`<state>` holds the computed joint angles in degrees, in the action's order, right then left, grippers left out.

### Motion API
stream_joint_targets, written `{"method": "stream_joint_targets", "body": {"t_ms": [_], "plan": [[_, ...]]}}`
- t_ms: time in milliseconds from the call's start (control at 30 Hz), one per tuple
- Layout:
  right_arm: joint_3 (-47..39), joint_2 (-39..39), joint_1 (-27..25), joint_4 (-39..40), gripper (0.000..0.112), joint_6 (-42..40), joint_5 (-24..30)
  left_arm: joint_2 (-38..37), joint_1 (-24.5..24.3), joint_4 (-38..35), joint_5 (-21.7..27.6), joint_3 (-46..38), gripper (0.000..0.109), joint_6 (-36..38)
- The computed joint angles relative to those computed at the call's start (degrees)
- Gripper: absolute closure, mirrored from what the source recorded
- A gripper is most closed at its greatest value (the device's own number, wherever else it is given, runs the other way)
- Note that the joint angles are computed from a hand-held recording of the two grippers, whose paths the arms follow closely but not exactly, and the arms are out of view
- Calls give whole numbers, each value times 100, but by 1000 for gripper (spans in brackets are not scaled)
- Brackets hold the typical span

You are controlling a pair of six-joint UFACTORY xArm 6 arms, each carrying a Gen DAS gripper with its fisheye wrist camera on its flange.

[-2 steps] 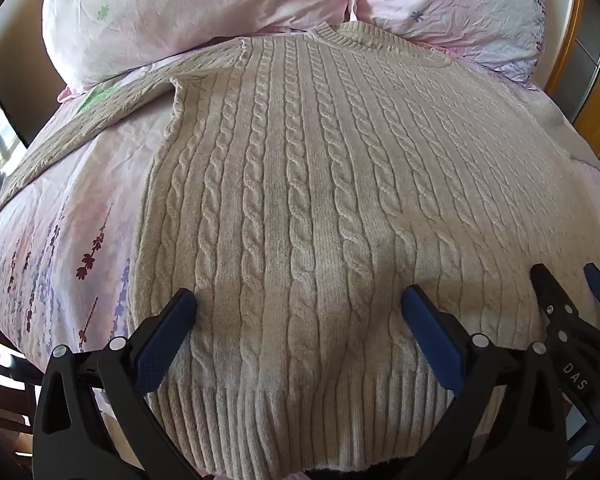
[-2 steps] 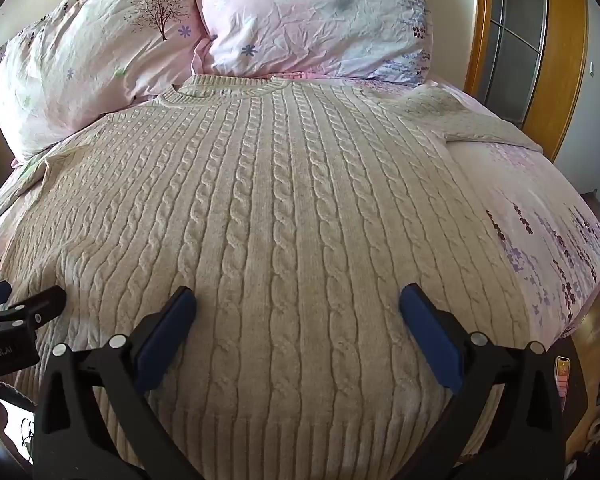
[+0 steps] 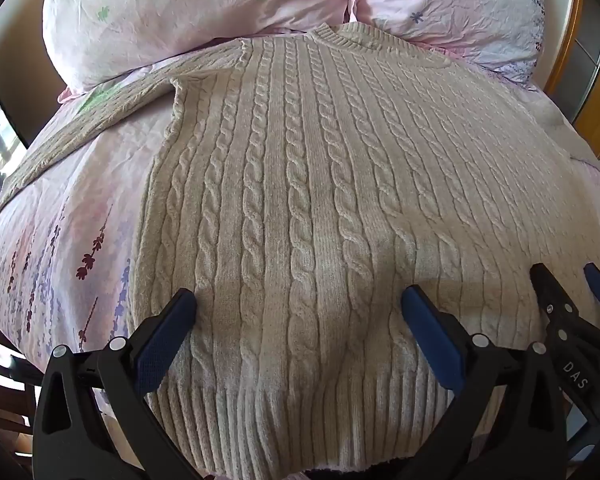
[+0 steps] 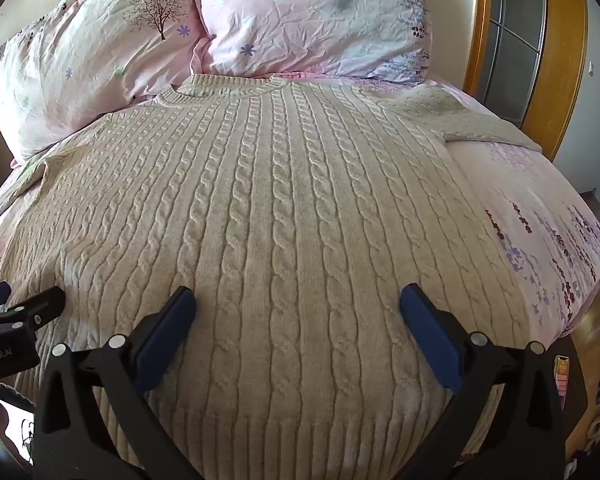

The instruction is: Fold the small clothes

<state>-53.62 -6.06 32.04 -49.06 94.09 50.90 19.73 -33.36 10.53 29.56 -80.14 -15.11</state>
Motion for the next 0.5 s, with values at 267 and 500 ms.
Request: {"method": "stream_joint_targets", "body": {"t_ms": [267, 500], "plan": [[-1, 5, -17, 29, 11, -51, -22, -38, -12, 45, -9, -9, 7, -45], [-92, 86, 11, 48, 11, -39, 29, -48, -5, 64, -67, 31, 7, -59]]}}
